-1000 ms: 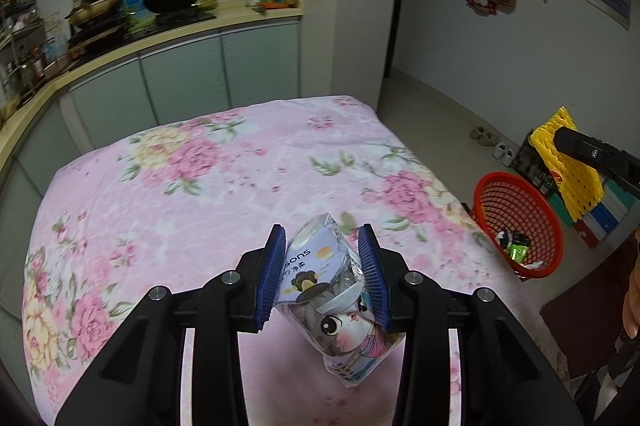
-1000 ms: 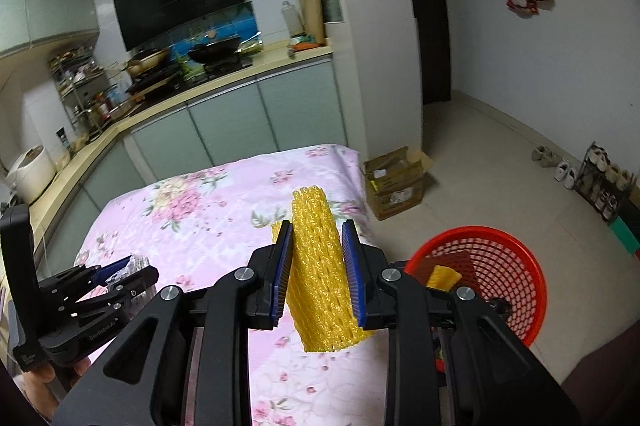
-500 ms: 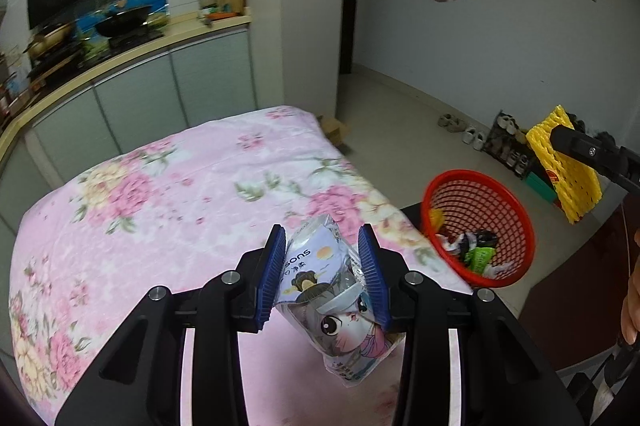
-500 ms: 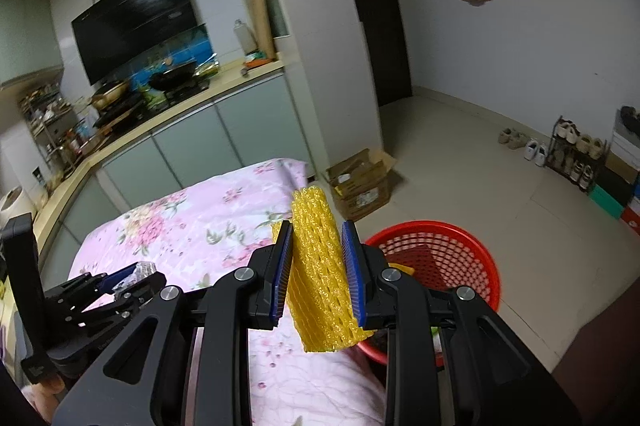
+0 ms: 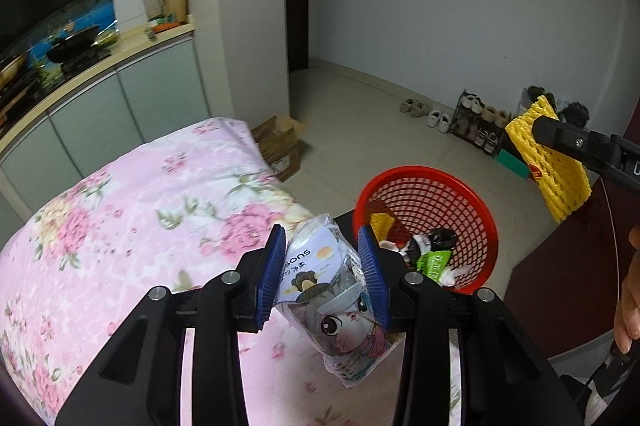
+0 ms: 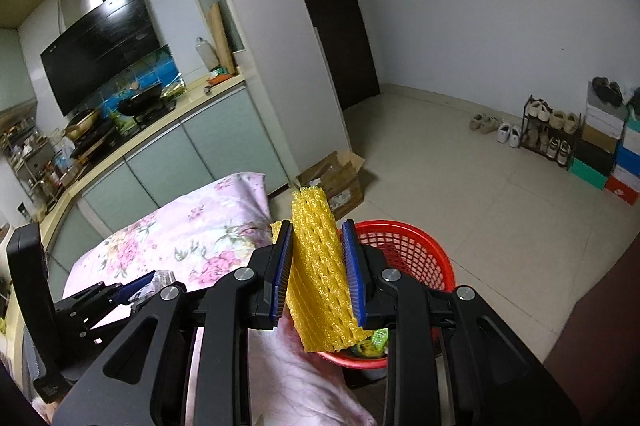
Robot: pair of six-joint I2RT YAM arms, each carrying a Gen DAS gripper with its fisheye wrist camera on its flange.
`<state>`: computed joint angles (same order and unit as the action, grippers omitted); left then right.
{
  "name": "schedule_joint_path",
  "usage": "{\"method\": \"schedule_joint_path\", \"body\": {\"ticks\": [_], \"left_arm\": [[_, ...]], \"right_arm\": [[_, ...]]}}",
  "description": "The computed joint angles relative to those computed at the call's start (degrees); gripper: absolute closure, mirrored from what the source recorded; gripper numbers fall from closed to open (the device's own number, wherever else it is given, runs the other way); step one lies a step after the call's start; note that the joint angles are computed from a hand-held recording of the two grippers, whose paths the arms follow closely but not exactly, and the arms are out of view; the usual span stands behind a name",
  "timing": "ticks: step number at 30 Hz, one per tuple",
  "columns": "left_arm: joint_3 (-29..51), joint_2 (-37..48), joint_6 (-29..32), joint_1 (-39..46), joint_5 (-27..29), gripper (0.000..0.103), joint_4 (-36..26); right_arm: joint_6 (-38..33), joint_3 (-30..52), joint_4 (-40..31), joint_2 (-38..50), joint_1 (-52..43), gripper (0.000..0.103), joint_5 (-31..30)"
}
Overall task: Collect trash
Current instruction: 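Carry the snack bag and yellow foam sleeve in both tools over the wastebasket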
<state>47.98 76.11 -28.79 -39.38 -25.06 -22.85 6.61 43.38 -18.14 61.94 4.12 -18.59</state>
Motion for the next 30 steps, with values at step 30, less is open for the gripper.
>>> {"method": "schedule_joint_path", "body": {"ticks": [30], "left_arm": [[12.3, 24.6, 6.0, 2.1, 12.2, 0.066, 8.4]], "right_arm": [[2.2, 3.2, 4.9, 17.8, -4.3, 0.078, 2.9]]}}
